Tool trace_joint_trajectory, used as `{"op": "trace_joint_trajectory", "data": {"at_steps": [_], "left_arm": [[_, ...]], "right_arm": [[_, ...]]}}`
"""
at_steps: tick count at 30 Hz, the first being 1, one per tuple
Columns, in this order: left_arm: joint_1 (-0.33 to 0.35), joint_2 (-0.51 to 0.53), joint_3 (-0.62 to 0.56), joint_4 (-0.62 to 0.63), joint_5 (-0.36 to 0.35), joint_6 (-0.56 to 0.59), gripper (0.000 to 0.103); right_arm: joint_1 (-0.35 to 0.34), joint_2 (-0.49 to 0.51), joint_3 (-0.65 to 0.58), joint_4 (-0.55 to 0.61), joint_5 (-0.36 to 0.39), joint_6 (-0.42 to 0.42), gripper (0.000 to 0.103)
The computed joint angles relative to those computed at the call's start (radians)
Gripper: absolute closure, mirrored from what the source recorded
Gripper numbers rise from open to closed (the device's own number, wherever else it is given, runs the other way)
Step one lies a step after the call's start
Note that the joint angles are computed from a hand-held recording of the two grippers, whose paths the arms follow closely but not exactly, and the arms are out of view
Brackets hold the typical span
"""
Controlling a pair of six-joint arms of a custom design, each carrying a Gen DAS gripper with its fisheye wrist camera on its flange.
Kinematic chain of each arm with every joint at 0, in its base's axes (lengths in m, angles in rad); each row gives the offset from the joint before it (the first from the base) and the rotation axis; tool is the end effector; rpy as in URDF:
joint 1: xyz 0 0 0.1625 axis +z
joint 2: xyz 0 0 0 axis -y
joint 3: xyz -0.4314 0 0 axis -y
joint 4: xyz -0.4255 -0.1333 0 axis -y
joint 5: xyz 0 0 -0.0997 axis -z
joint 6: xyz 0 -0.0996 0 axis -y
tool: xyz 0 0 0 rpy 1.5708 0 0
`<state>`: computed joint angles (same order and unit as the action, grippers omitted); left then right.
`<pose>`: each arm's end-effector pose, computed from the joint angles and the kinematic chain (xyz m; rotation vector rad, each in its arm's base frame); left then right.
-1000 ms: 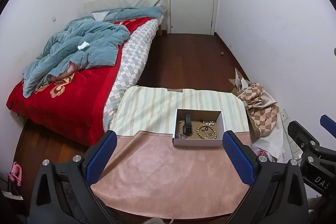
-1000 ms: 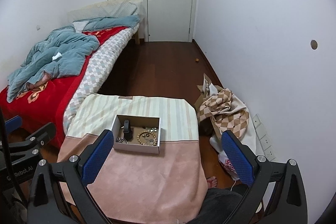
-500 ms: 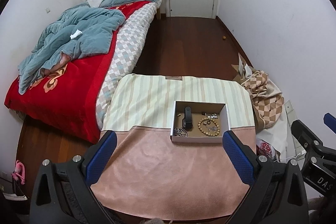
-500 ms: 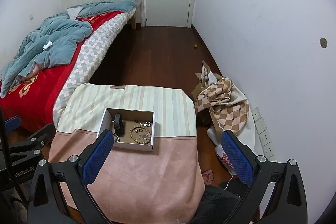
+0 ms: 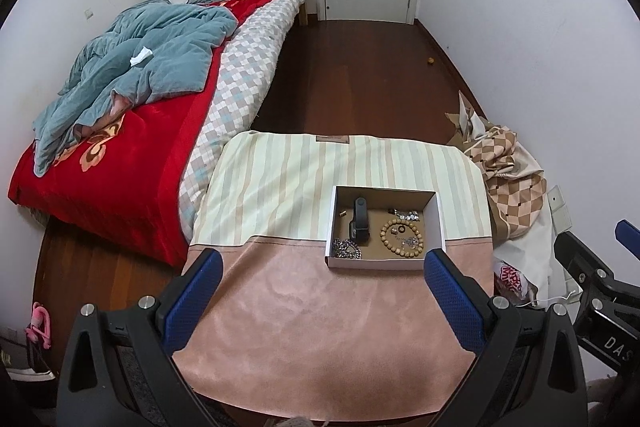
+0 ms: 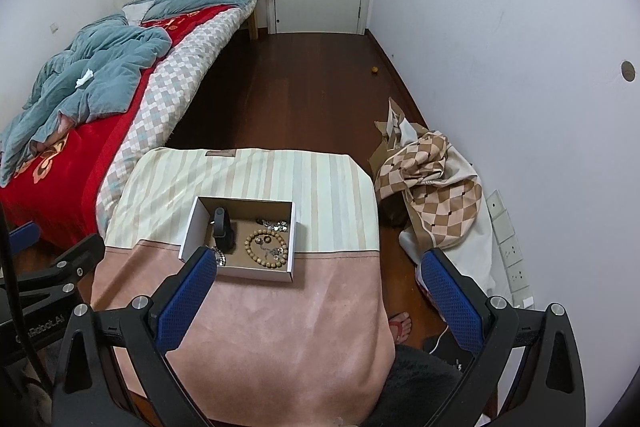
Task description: Organize jewelry
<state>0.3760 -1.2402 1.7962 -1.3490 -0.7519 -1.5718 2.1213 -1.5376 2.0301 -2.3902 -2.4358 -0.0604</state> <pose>-0.4124 -0.3843 0.2275 -0.0272 2.1704 -0.7479 0.3129 -0.3998 0.3633 0.5254 -2.2496 0.6265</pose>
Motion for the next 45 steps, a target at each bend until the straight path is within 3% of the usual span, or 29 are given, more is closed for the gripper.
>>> {"op": "trace_joint_trajectory", "data": {"at_steps": [45], "left_arm": [[-0.016,-0.028,0.033,0.003,-0.008,-0.012,0.000]], "right_arm": [[0.006,-0.003,0.015,0.029,0.008,0.023,0.000]]}}
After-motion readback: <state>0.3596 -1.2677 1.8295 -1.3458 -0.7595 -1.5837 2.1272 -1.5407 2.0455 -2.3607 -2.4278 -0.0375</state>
